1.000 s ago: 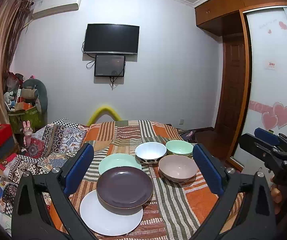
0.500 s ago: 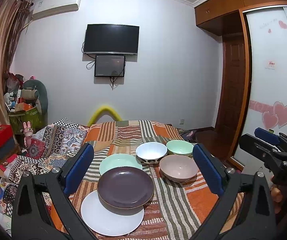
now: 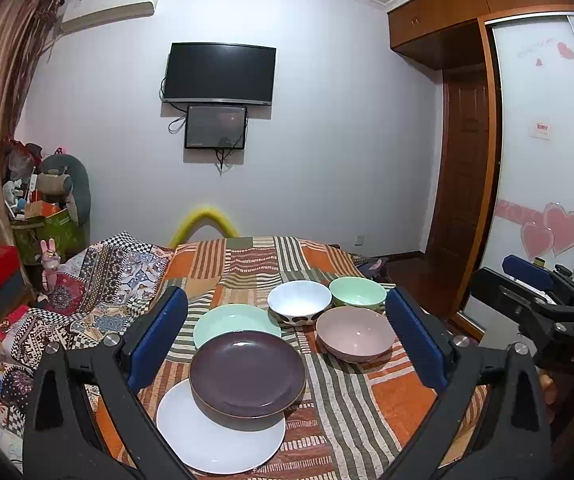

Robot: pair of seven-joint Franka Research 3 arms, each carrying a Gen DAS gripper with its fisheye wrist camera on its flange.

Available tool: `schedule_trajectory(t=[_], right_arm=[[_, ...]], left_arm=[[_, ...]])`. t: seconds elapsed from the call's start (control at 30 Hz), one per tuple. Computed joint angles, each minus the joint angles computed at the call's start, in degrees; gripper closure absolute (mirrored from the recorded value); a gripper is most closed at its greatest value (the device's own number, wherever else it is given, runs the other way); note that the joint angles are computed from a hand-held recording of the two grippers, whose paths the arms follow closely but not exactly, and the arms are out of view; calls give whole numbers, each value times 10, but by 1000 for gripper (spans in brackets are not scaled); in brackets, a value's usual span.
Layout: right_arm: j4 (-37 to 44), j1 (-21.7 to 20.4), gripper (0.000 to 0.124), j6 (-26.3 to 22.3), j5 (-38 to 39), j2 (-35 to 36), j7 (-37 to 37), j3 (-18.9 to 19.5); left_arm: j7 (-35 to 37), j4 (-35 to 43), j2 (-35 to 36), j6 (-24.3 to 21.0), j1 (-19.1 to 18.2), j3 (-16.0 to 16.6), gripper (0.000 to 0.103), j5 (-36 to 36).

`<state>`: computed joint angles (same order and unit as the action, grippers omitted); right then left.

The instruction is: Organize plates and bowls

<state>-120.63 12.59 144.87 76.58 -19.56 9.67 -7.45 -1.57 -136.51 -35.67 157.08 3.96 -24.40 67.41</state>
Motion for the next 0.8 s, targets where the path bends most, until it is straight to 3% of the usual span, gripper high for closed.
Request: schedule_trajectory(t=[0.23,0.4,0.63,0.8], right_arm=[[13,-3,21,-9,-19,26,28,7],[23,-7,23,-18,-44,53,53,17],[49,-17,46,-41,-115,108,119,38],[76,-27,63,-58,-173,154,177,54]], left_arm=[[49,1,33,19,-10,36,2,-36],[105,-10,62,60,-13,73,2,-88],[172,-14,106,69,17,93,4,-146],[235,-15,145,85,20,127,18,-195]])
